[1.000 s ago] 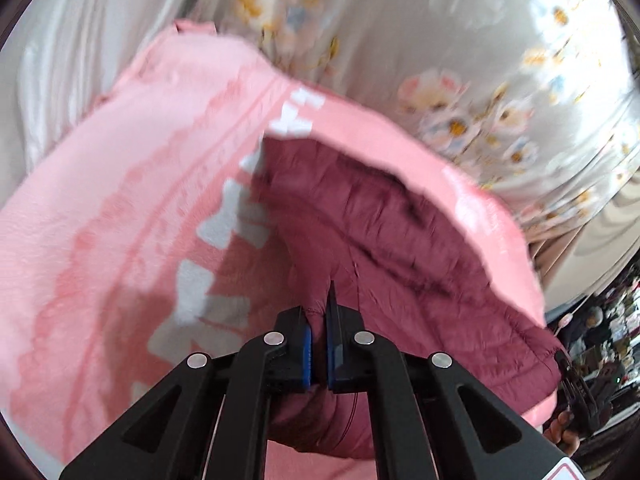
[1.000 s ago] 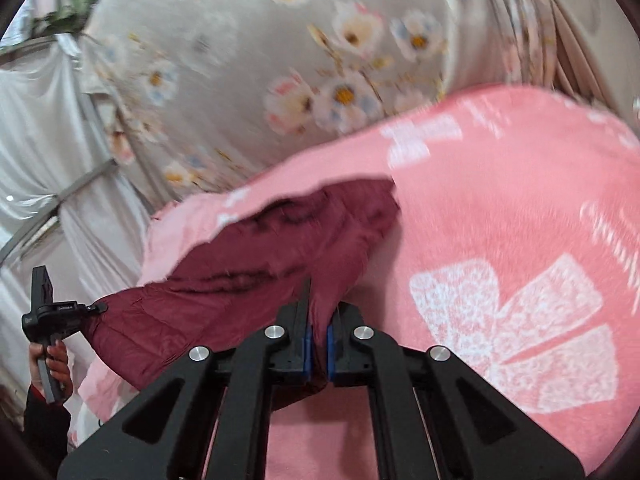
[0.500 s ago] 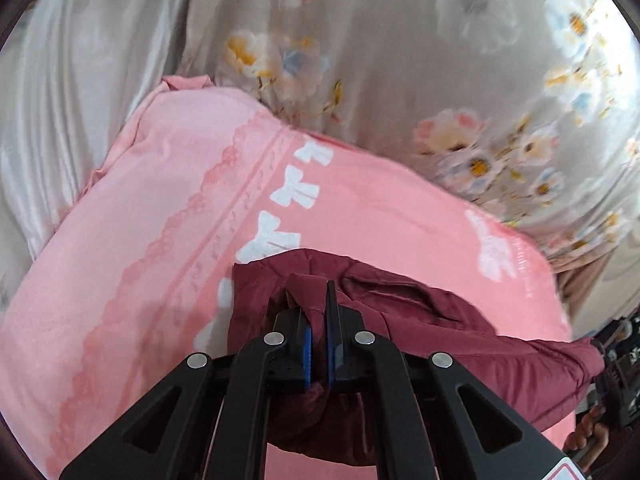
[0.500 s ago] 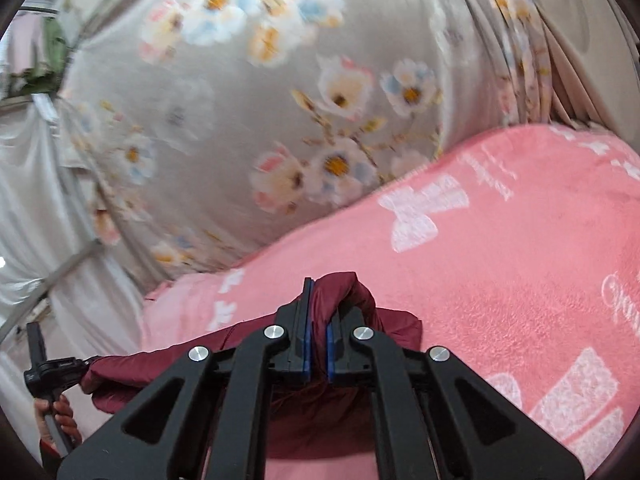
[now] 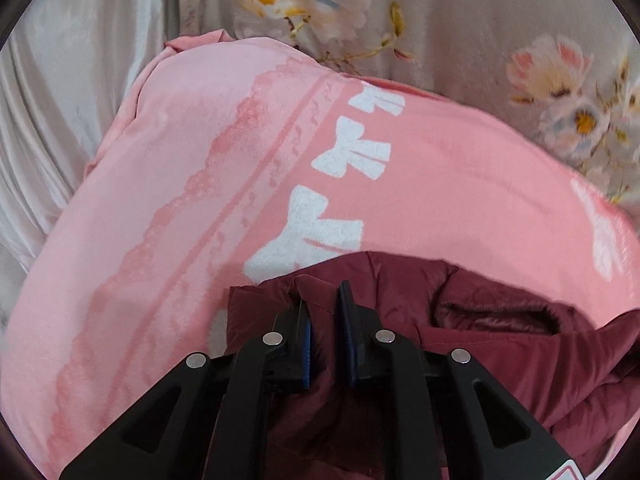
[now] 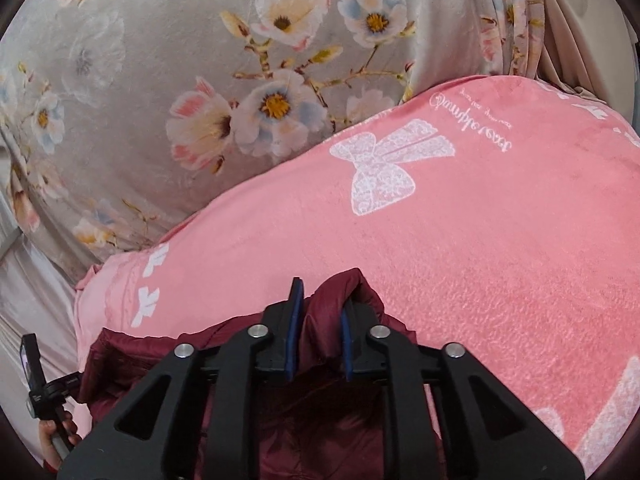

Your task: Fold large clothes

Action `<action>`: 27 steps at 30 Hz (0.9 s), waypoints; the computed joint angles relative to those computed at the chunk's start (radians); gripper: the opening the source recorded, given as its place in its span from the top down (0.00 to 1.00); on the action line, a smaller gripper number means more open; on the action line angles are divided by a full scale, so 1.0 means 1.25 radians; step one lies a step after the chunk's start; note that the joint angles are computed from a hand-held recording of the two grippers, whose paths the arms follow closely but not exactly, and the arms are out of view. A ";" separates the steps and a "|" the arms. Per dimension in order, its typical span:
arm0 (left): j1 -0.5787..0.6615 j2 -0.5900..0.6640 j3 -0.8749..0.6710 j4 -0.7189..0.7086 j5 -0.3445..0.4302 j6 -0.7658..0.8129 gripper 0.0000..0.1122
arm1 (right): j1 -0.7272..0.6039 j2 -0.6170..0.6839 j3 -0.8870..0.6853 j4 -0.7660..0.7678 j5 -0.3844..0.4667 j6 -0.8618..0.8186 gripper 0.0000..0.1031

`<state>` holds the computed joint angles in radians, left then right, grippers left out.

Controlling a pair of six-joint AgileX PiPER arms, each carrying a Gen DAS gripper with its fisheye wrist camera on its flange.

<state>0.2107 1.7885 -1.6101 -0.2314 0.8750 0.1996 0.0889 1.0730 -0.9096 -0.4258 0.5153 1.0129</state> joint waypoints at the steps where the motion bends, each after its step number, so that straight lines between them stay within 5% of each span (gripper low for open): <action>1: 0.015 0.003 -0.009 -0.038 0.009 0.013 0.85 | 0.013 0.002 -0.006 -0.033 0.010 0.032 0.74; 6: 0.037 0.012 -0.046 -0.113 0.020 0.017 0.85 | 0.025 -0.008 -0.011 -0.100 0.006 0.118 0.55; 10: 0.034 -0.007 -0.045 -0.106 0.008 0.012 0.85 | 0.051 -0.022 -0.036 -0.129 0.037 0.151 0.53; 13: 0.010 -0.038 -0.015 -0.052 -0.051 -0.007 0.74 | 0.133 0.012 -0.066 -0.171 0.089 0.140 0.53; 15: -0.029 -0.070 0.030 0.079 -0.141 -0.102 0.58 | 0.199 0.062 -0.086 -0.173 0.104 0.113 0.53; 16: -0.041 -0.074 0.032 0.121 -0.160 -0.125 0.58 | 0.230 0.094 -0.098 -0.172 0.105 0.098 0.53; 21: -0.058 -0.044 -0.026 0.061 -0.073 -0.046 0.58 | 0.322 0.285 -0.220 -0.131 0.121 -0.003 0.56; 27: -0.169 -0.009 -0.014 0.033 -0.038 0.008 0.58 | 0.336 0.479 -0.422 -0.043 0.157 -0.116 0.65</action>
